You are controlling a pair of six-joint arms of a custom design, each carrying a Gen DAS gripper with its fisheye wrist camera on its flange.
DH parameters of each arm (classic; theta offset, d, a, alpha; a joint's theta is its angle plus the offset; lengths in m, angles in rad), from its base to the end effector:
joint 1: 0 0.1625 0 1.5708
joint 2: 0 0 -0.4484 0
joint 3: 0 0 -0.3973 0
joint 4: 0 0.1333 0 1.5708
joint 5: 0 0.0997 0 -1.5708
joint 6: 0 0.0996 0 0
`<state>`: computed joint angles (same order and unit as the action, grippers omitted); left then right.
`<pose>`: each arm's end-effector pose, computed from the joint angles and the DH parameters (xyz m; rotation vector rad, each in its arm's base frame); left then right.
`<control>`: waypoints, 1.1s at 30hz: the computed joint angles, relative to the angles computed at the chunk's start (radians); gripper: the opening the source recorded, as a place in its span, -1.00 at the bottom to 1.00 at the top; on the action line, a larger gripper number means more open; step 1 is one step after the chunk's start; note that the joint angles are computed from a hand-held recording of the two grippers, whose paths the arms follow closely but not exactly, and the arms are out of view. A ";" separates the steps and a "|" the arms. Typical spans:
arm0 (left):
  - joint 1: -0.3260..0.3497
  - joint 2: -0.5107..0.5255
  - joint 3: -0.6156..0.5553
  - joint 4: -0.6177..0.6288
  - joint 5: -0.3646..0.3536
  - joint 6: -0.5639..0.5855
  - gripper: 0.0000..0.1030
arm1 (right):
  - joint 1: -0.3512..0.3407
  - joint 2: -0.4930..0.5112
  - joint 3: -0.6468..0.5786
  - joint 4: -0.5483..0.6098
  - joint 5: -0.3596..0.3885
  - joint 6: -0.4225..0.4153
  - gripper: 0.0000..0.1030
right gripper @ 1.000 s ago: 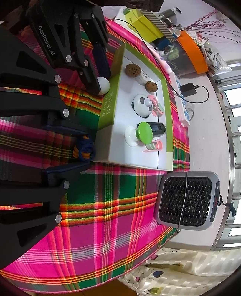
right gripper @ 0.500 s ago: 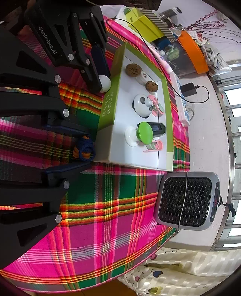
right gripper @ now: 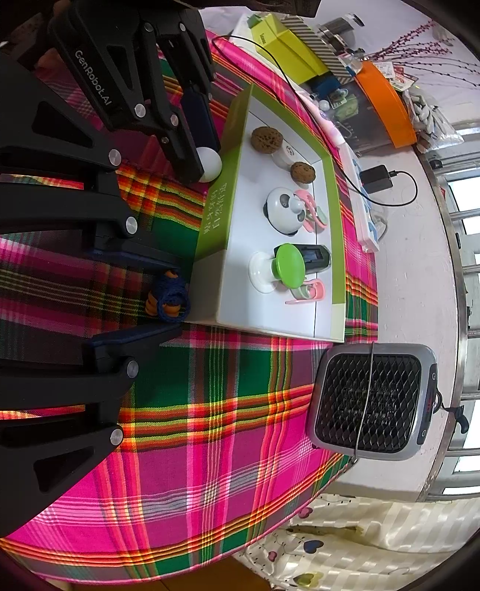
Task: Organize objects
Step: 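Carry the white knob toy in the left tool while the right tool carries the blue-orange figure toward the box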
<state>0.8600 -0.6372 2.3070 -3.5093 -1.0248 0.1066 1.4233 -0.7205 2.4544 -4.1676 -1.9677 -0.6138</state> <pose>-0.1468 -0.4541 -0.0217 0.9589 2.4659 -0.5614 0.0339 -0.4166 0.0823 0.3302 -2.3290 0.8261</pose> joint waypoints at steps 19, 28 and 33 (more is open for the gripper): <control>-0.008 -0.011 0.017 -0.017 0.006 0.000 -0.43 | 0.008 0.009 0.003 -0.010 -0.003 -0.004 -0.41; -0.018 -0.022 0.037 -0.039 0.012 -0.007 -0.42 | 0.014 0.020 0.016 -0.034 0.012 -0.005 -0.41; -0.023 -0.027 0.049 -0.053 0.014 -0.011 -0.42 | 0.020 0.024 0.022 -0.047 0.021 -0.005 -0.41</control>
